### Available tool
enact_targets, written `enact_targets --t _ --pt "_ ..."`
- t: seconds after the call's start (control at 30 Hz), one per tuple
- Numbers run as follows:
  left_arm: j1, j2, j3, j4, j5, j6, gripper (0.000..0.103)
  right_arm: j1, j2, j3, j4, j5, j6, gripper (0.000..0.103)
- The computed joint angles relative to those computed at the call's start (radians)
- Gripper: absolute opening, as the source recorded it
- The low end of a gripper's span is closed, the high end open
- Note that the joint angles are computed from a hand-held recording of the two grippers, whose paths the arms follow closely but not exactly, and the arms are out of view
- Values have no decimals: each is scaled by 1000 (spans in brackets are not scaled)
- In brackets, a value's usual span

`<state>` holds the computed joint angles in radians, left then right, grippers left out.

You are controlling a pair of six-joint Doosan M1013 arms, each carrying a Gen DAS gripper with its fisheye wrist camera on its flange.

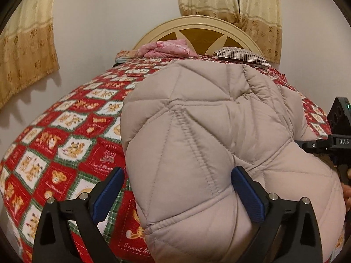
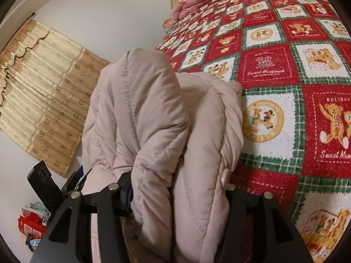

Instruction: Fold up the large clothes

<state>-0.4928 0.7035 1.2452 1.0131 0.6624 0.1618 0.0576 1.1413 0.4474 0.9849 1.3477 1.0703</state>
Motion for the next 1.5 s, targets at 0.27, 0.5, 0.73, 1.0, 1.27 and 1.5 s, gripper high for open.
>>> enact_targets --t 0.27,0.5,0.73,1.0,1.27,1.5 --pt "-36 -11 -25 -9 134 52 99 7 -93 130 -93 -138 -47 74" --pt "-101 -76 38 131 191 -40 99 -15 -300 438 14 -396 -240 90" --pt "-148 -145 112 224 188 -190 99 -8 -487 708 155 -620 -501 98" --pt "-182 -191 158 318 199 -306 99 -10 -568 821 263 -665 -669 100" --pt "-187 -201 172 346 212 -340 99 -11 -604 870 353 -681 -802 103" --pt "-185 -197 167 332 210 -330 99 -8 -602 873 336 -679 -794 103"
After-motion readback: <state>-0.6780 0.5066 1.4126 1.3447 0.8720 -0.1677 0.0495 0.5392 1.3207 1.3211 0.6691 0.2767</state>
